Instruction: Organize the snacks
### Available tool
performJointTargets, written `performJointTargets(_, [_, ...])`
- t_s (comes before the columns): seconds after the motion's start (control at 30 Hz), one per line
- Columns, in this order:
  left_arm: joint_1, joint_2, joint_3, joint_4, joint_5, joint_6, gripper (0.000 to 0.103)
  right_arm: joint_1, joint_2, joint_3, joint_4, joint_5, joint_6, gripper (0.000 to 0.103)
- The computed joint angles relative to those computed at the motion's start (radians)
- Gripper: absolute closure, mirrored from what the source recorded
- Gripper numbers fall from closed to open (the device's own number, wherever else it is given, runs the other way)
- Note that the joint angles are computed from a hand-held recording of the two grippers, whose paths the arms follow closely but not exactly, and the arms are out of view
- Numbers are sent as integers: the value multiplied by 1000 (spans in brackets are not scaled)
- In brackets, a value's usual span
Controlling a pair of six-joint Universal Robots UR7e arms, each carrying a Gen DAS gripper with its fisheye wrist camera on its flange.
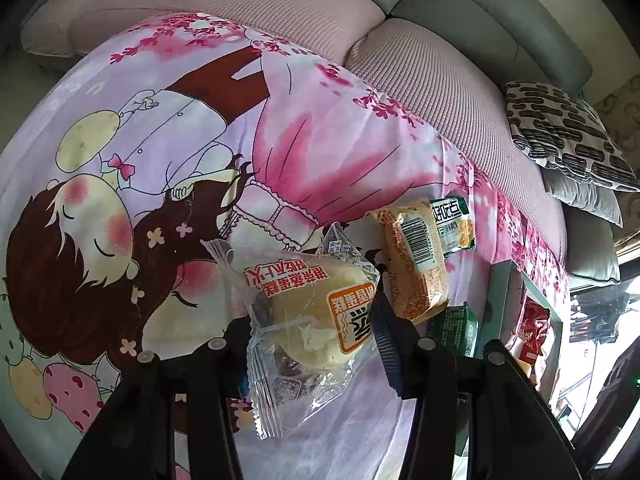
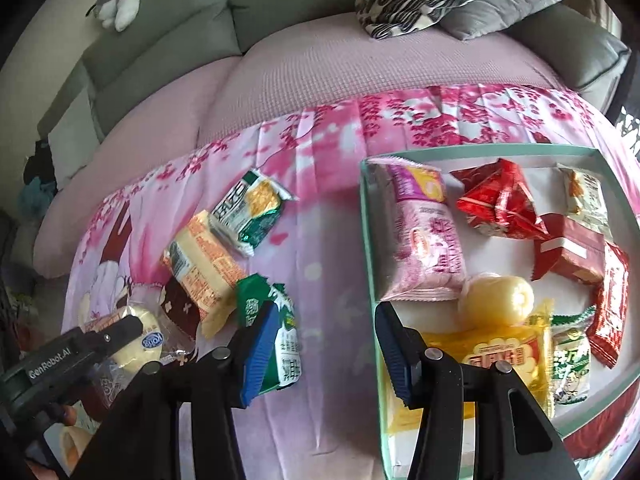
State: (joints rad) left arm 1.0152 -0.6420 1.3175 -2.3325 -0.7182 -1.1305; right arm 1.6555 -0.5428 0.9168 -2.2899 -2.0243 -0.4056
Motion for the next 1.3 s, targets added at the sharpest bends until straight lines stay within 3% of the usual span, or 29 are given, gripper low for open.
performJointTargets(0.2, [1, 1, -4, 9, 1, -4, 52, 19, 8, 48, -111, -71, -102, 49])
performJointTargets(0.37, [2, 3, -8, 15, 2, -1, 52, 21, 2, 74, -113, -38, -136, 49])
performJointTargets(0.57, [3, 5, -12, 24, 2, -7, 52, 14, -1, 78, -41, 13, -115, 49])
performJointTargets(0.77, [8, 4, -10, 25, -7, -11, 52, 15, 22, 71, 10, -25, -107, 49])
performJointTargets(1.1, [20, 16, -26, 47, -25, -29, 52, 34, 41, 122, -112, -123, -173, 49])
performJointTargets(1.3, [19, 18, -26, 54, -23, -30, 51, 33, 53, 104, -112, -120, -160, 60])
